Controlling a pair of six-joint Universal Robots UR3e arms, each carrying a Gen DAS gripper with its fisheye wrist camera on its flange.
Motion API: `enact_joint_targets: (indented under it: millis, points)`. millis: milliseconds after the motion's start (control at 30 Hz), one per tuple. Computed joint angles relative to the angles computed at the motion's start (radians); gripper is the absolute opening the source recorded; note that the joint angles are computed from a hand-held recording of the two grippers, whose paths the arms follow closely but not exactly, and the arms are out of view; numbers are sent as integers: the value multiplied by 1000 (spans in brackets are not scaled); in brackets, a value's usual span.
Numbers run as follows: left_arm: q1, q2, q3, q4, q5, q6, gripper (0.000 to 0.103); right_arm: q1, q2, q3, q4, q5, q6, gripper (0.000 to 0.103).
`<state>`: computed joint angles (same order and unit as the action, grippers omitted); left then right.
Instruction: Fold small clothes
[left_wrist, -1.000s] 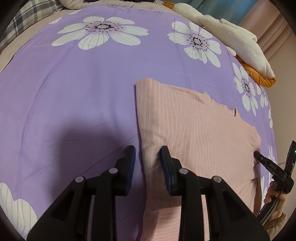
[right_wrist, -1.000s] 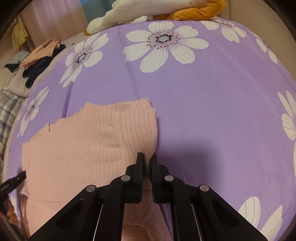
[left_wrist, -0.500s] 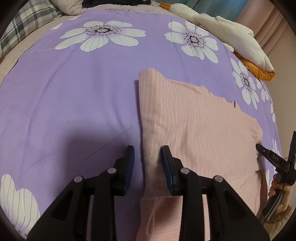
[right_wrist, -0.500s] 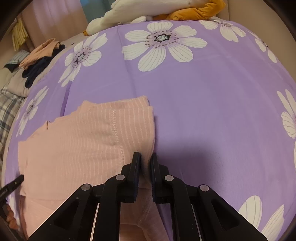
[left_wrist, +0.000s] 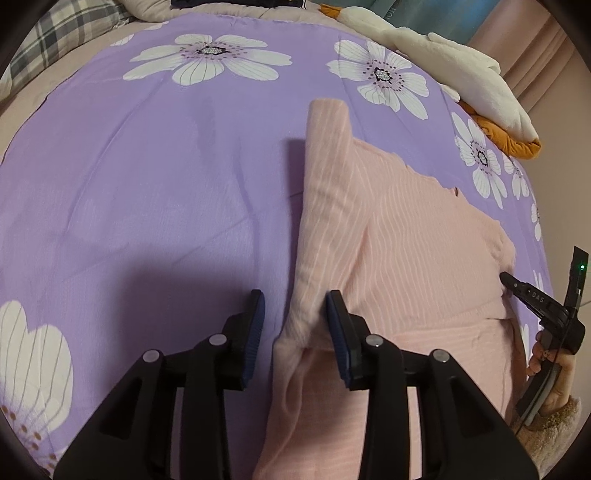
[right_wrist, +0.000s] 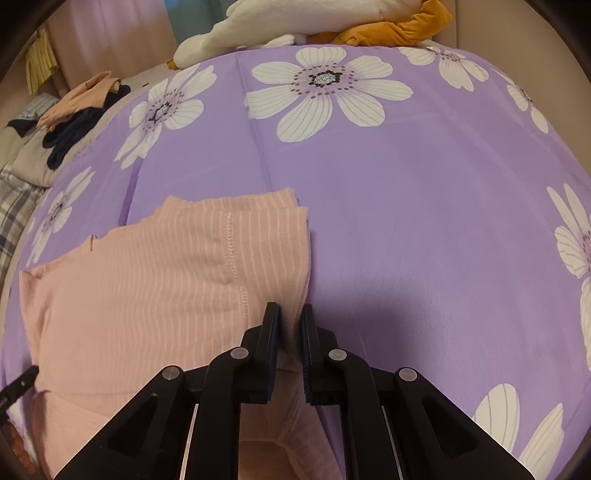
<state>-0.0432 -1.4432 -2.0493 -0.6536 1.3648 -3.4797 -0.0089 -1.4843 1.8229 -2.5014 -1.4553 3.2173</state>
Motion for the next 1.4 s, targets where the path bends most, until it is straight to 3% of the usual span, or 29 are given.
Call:
enact_joint_targets:
  millis: [133, 333, 400, 500, 733, 967, 1200, 1400]
  points:
    - [-9, 35, -18, -27, 0, -8, 37, -2, -12, 7, 4, 5, -6, 7]
    - [-50, 78, -26, -77, 41, -19, 34, 1, -45, 22, 26, -4, 4, 16]
    - [-71, 95, -23, -91, 67, -29, 34, 4, -66, 30, 37, -8, 12, 21]
    - [-61, 153, -39, -122, 31, -29, 37, 24, -117, 48, 39, -40, 3, 44]
    - [-57, 321, -62, -173, 0, -52, 70, 71, -254, 87, 24, -99, -7, 70]
    - [-79, 489, -85, -244, -6, -70, 90, 88, -439, 155, 27, -74, -21, 88]
    - [-96, 650, -161, -345, -11, -65, 90, 89, -666, 302, 70, -62, -22, 90]
    - [-119, 764, -260, -445, -46, -65, 90, 52, -891, 424, 214, -38, -20, 90]
